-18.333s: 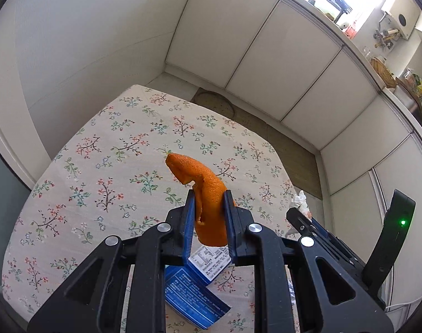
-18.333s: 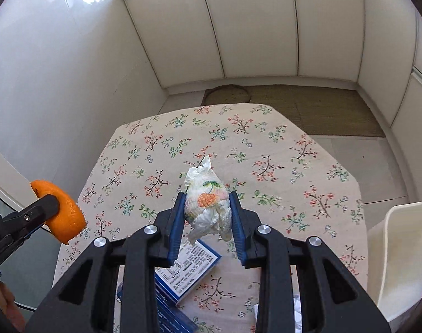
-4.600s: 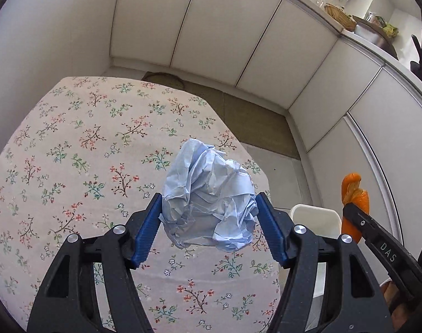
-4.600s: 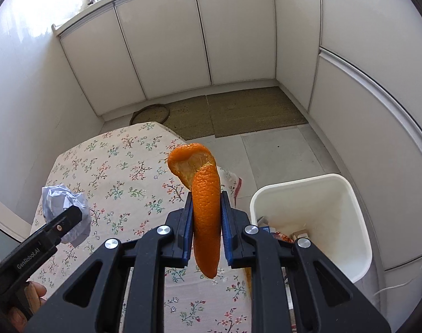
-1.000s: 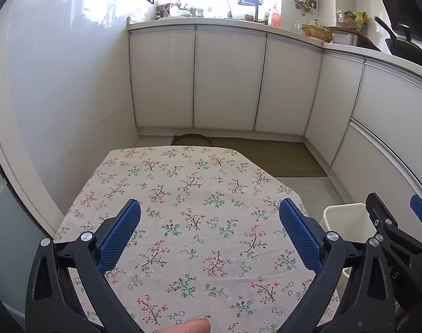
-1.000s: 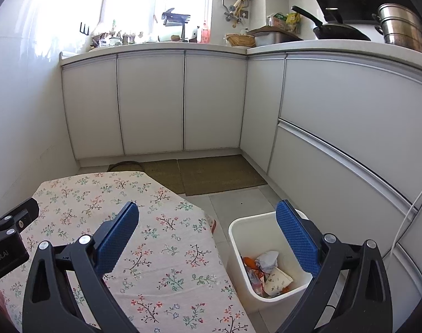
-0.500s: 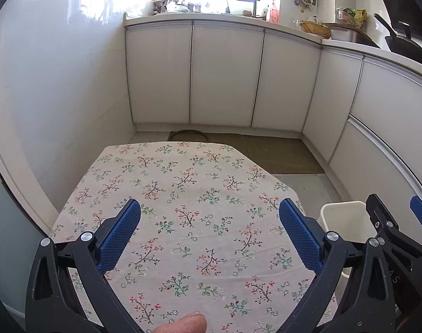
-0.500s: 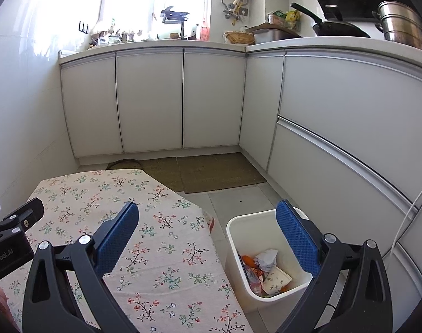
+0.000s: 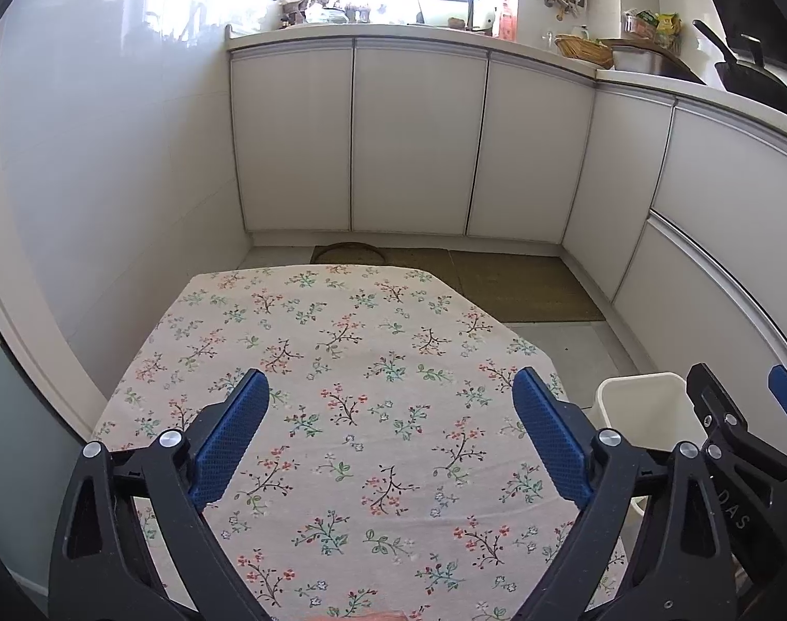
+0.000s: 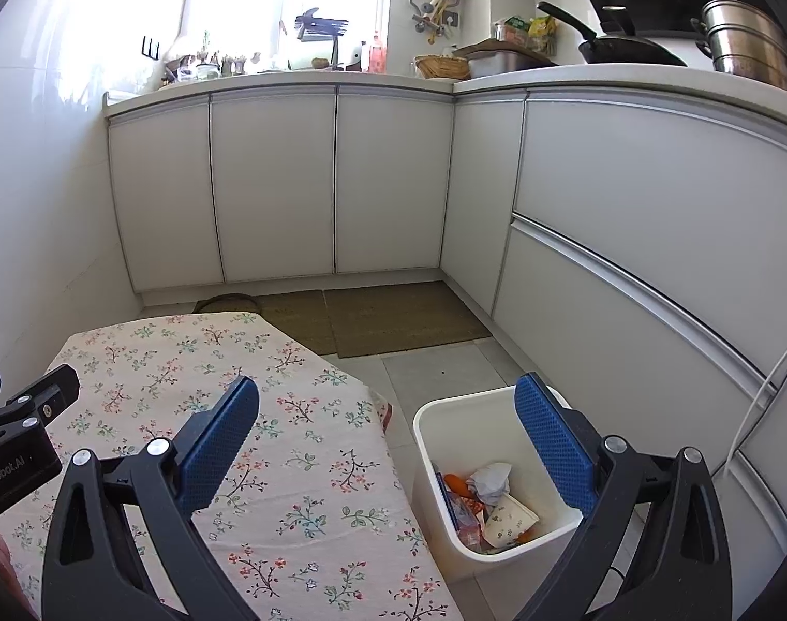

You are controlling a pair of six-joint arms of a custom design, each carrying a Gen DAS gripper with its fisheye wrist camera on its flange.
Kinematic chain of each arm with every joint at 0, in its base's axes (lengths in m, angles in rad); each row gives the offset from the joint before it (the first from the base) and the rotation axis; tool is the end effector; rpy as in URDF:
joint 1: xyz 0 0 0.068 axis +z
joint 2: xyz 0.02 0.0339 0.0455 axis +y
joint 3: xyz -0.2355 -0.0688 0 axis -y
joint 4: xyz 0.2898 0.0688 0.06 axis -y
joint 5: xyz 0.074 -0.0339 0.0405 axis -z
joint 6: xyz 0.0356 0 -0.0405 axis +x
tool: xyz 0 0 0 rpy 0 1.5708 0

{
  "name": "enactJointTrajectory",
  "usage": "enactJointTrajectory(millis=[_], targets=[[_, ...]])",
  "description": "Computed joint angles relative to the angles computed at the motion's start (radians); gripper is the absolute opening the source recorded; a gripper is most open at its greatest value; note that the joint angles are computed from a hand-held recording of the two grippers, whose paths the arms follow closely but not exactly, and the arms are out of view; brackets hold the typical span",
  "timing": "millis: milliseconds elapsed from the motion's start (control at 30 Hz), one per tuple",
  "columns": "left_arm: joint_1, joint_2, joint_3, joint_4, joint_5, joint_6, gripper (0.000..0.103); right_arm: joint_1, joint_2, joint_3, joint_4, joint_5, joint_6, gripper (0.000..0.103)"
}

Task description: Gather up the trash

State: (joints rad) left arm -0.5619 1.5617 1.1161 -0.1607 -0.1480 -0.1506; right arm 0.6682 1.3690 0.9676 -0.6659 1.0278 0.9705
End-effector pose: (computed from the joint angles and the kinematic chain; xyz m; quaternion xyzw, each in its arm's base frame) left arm 0.3370 -0.2060 0.2160 0.1469 0.8719 -0.0999 0.4563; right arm 0.2603 0.1666 0.2053 0.2480 0.8153 -0.1665 0.4960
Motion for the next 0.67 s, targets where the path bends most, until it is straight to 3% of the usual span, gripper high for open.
enactJointTrajectory(millis=[233,367,467,500,667], targets=[[0.004,-0.009,-0.023,0.046,0.049,0.014,0.071,-0.004,0.0,0.001,-0.002,-0.007,0.007,0.096],[0.001,-0.008,-0.024,0.051,0.067,0.025,0.068,-0.011,-0.005,-0.003,0.001,-0.013,0.001,0.096],[-0.013,-0.013,-0.028,0.054,0.051,0.035,0.081,-0.009,-0.008,-0.006,-0.001,-0.008,0.005,0.096],[-0.016,-0.016,-0.029,0.053,0.043,0.032,0.093,-0.008,-0.01,-0.008,0.0,-0.005,0.006,0.096],[-0.016,-0.02,-0.029,0.049,0.015,0.015,0.096,-0.001,-0.012,-0.009,-0.006,0.015,0.019,0.096]])
